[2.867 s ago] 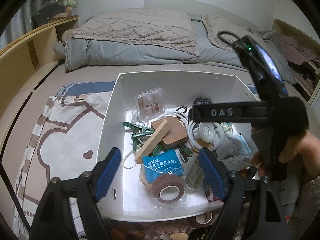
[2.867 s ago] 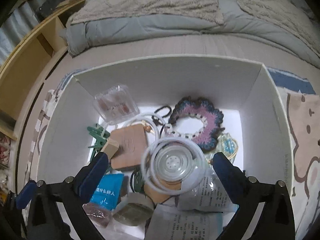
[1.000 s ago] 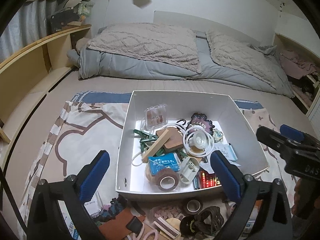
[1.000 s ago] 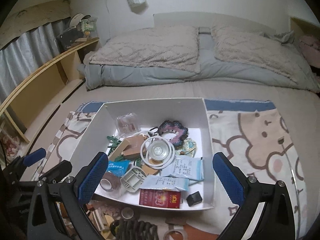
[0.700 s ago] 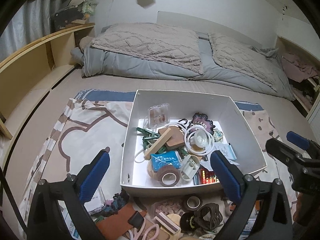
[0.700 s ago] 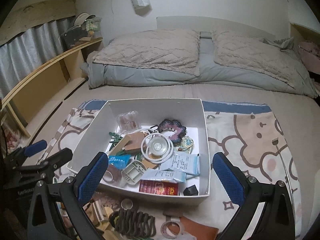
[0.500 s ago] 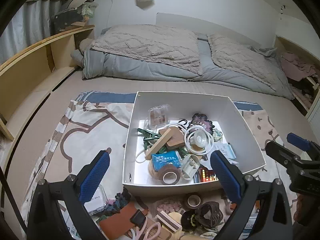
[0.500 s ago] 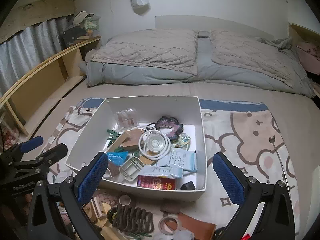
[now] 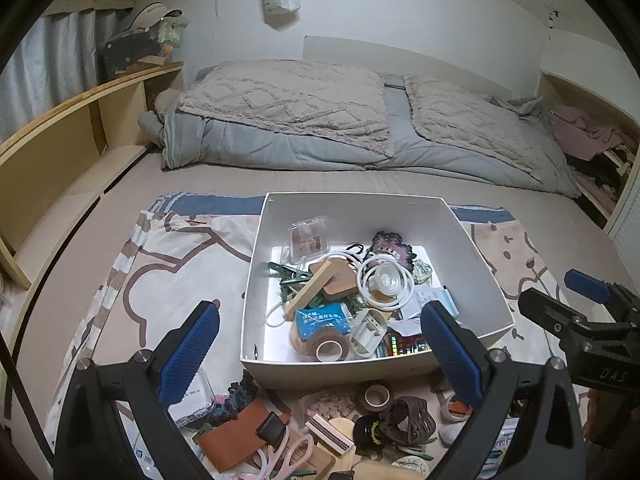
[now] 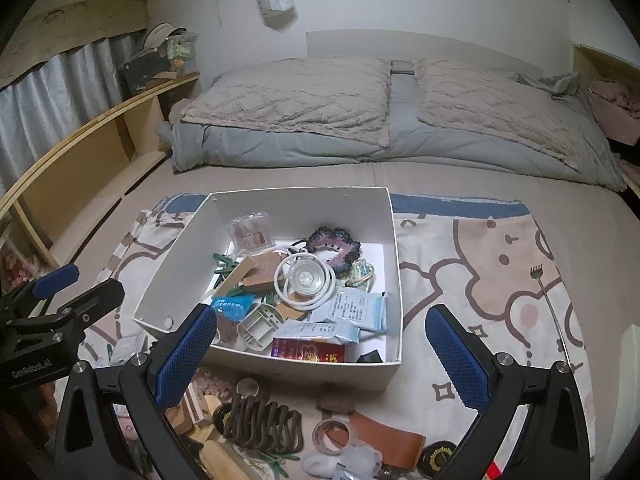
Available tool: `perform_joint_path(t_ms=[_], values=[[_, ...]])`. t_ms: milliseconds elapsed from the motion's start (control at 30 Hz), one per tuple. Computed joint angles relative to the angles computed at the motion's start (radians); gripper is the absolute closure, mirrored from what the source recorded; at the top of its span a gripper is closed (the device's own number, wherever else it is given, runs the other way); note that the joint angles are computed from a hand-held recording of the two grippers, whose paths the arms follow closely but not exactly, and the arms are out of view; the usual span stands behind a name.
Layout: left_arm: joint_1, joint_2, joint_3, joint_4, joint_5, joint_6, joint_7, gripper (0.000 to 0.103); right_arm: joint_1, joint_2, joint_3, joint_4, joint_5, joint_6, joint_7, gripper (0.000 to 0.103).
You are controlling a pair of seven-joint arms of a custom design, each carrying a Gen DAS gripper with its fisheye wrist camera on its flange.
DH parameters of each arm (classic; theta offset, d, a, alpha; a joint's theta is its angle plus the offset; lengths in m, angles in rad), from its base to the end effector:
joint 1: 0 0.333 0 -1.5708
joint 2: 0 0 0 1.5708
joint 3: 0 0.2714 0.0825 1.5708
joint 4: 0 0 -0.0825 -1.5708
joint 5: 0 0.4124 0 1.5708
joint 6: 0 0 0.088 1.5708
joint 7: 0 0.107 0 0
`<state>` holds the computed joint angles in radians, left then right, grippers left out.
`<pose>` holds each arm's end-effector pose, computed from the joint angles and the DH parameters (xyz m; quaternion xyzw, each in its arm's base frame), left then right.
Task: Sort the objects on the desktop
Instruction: 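Withdraw both open tools from the box back toward the item pile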
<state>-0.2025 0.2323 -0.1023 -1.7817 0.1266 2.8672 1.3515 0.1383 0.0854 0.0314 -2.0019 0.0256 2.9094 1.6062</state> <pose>0.6565 -0.2085 0.4723 -0.5835 0.6980 -0.3432 0.2335 0.6341 0.1067 0.4561 -0.6830 0.6113 -0.2452 0.3156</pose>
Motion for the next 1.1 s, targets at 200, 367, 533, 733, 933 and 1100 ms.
perform_joint_path(t_ms=[200,367,533,733,933,1100], values=[[0.004,-0.045,-0.007,-0.054,0.002,0.039,0.008,0.002,0.0,-0.053,0.005,-0.054,0.078,0.009,-0.07,0.0],[0.011,-0.096,-0.013,-0.117,0.005,0.083,0.032,0.002,0.015,-0.098,-0.01,-0.105,0.073,0.032,-0.074,0.0],[0.033,-0.151,-0.031,-0.181,-0.029,0.113,0.068,0.002,0.048,-0.157,-0.035,-0.164,0.165,0.064,-0.165,0.0],[0.059,-0.217,-0.049,-0.255,-0.087,0.147,0.115,0.002,0.108,-0.232,-0.083,-0.229,0.274,0.083,-0.271,0.0],[0.087,-0.28,-0.065,-0.331,-0.087,0.186,0.117,0.002,0.17,-0.296,-0.136,-0.291,0.32,0.103,-0.344,0.0],[0.074,-0.324,-0.059,-0.381,-0.221,0.195,0.241,0.002,0.208,-0.338,-0.172,-0.341,0.328,0.109,-0.398,0.0]])
